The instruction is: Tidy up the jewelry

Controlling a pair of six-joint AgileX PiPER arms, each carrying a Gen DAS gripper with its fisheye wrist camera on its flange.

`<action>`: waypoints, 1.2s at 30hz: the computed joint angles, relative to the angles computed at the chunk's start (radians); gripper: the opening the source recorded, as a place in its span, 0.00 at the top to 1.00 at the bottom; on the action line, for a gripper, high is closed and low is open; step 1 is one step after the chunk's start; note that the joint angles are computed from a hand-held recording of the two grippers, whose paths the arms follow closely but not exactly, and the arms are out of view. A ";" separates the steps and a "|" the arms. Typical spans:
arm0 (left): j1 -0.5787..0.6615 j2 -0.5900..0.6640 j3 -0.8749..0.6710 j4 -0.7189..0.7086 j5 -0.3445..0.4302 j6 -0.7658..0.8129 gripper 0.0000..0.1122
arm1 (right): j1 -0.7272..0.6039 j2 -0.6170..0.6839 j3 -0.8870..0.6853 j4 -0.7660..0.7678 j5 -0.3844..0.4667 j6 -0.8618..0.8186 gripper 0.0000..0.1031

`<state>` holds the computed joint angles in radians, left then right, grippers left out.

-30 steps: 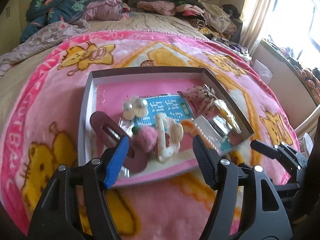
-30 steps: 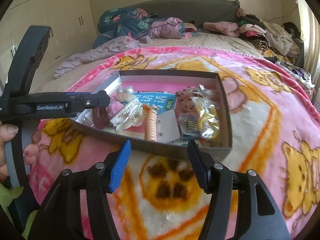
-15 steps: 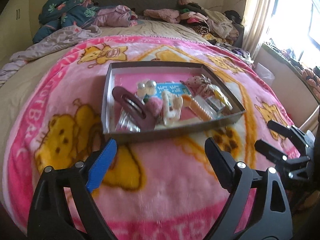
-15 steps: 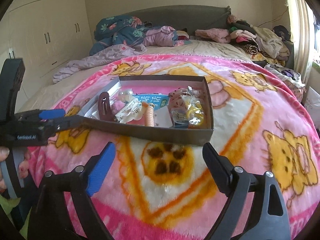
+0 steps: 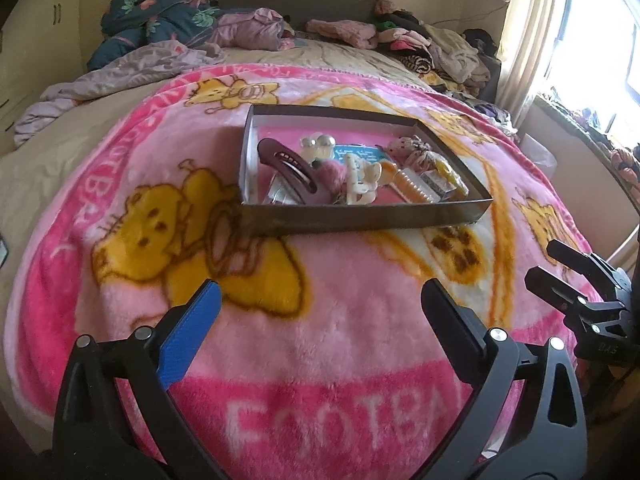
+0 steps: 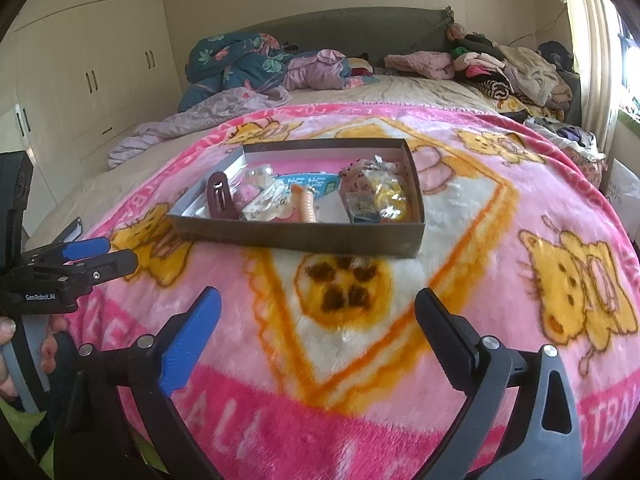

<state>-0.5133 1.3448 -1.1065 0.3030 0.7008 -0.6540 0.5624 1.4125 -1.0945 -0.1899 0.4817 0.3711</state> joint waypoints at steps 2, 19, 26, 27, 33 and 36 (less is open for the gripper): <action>0.000 -0.008 0.010 -0.001 -0.002 -0.005 0.18 | 0.005 -0.003 0.003 0.001 0.003 0.003 0.08; -0.024 -0.034 0.014 0.061 0.031 -0.085 0.18 | 0.017 -0.017 0.023 -0.032 0.005 0.047 0.08; -0.025 -0.034 0.010 0.063 0.035 -0.084 0.18 | 0.016 -0.022 0.027 -0.030 0.005 0.047 0.08; -0.026 -0.036 0.011 0.064 0.035 -0.085 0.18 | 0.016 -0.021 0.026 -0.030 0.004 0.046 0.08; -0.034 -0.033 0.005 0.077 0.048 -0.095 0.18 | 0.015 -0.020 0.025 -0.030 0.004 0.047 0.08; -0.036 -0.031 0.003 0.077 0.050 -0.096 0.18 | 0.016 -0.022 0.026 -0.033 0.006 0.049 0.08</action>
<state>-0.5497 1.3135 -1.1033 0.3803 0.7506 -0.7502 0.5787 1.3909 -1.0682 -0.2229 0.4873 0.4198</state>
